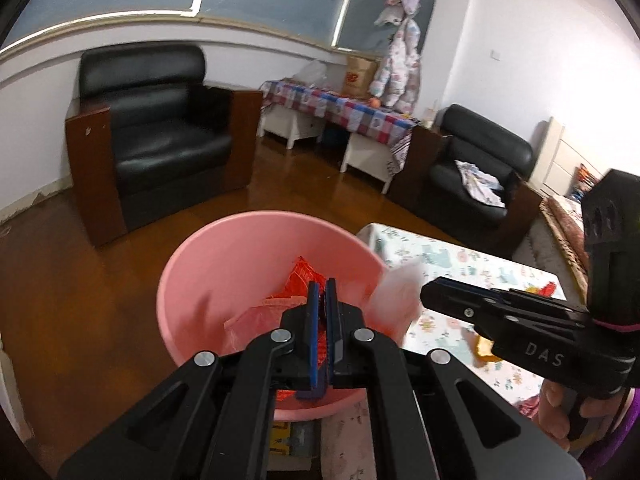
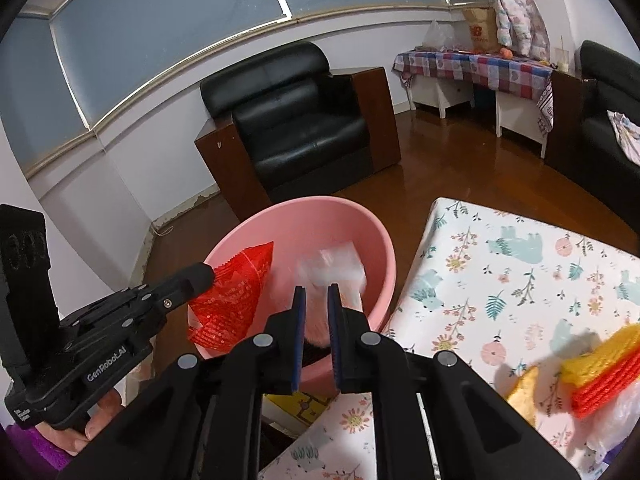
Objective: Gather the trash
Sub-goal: 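Carry both bags to the pink bucket and open both tools, then move the right tool to the crumpled cloth and grasp it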
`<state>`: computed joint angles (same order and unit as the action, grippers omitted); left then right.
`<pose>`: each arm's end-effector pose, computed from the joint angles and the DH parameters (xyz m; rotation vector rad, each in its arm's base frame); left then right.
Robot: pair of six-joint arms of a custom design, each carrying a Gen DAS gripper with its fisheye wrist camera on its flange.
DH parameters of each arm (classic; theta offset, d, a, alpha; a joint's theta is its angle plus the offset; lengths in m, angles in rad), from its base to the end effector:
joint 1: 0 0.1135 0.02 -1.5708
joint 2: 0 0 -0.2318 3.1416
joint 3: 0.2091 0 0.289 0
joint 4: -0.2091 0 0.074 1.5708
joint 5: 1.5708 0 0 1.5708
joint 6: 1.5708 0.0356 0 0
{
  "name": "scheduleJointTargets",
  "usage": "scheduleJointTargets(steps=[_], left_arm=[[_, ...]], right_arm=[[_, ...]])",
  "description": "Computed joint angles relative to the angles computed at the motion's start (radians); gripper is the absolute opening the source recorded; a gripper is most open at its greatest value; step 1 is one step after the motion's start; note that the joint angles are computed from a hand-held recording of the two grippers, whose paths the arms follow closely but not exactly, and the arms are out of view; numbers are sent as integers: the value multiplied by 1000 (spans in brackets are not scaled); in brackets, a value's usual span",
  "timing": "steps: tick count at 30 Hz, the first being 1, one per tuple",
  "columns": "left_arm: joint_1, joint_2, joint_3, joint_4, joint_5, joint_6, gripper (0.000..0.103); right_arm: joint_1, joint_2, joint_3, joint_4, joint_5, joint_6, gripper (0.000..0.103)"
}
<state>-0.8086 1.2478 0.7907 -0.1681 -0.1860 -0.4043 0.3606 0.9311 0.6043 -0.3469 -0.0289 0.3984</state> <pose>0.2222 -0.2233 0.1986 0.3423 2.1982 -0.4775 0.2376 0.0907 0.1972 0.0273 2.2813 0.4374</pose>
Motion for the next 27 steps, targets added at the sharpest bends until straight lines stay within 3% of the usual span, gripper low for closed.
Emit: scheduleJointTargets(steps=[3,7,8,12,20,27], left_arm=[[35,29,22,-27,36,-33,5],[52,39,31,-51,56,-66,33],[54,35,27,-50,57,-72,34],[41,47,45,-69,43,-87,34],[-43,39,58,-108,-42,-99,34],[-162,31,79,-134,-129,-98,34]], right_arm=[[-3,33,-1,27,-14,-2,22],[7,46,2,32,-5,-9,27],[10,39,0,30,-4,-8,28],[18,-24,-26,11,20,0,45],[26,-217,-86,-103,62,11,45],[37,-525,-157,-323,136,24,45]])
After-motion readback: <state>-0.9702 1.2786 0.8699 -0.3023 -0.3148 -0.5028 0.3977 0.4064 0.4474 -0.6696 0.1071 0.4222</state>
